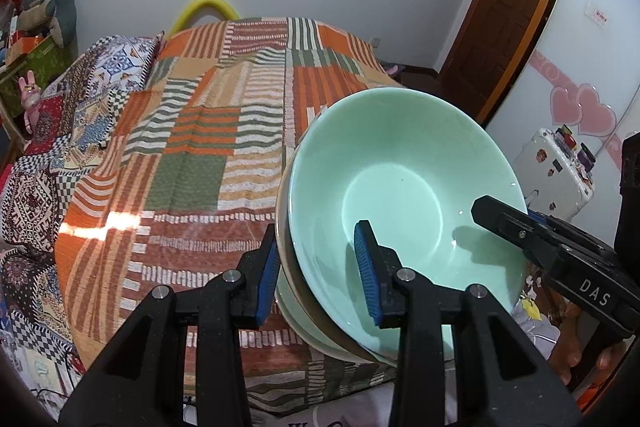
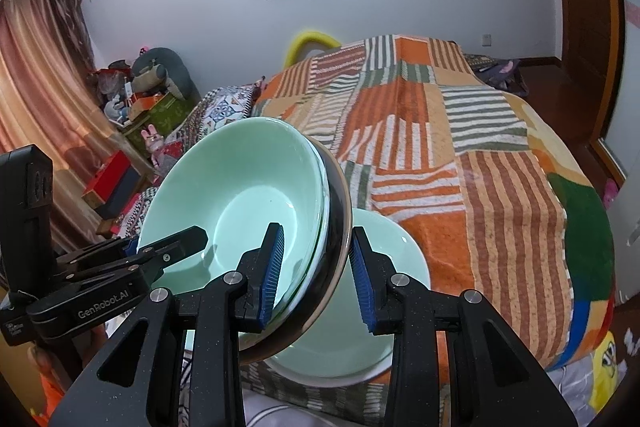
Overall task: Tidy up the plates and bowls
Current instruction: 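Carry the bowl stack with both grippers over the mint green plate stack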
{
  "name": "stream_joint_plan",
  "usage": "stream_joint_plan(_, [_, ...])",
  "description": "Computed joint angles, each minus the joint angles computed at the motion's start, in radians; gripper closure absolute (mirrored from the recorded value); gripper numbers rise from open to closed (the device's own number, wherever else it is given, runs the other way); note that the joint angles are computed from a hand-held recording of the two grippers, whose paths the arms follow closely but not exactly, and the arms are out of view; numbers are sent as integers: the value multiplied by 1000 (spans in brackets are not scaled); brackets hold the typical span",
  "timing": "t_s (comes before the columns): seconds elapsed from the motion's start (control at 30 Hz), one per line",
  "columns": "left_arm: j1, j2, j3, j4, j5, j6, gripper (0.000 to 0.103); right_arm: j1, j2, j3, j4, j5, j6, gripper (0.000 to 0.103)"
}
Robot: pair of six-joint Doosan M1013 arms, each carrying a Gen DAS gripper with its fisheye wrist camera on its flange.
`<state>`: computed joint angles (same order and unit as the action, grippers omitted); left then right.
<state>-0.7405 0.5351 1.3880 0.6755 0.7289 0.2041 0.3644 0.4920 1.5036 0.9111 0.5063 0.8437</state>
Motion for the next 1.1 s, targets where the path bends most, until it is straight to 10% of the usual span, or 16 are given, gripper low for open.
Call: stream_joint_plan(1.1, [57, 100, -81, -359, 32, 289, 67, -14, 64, -50, -187, 104, 206, 73])
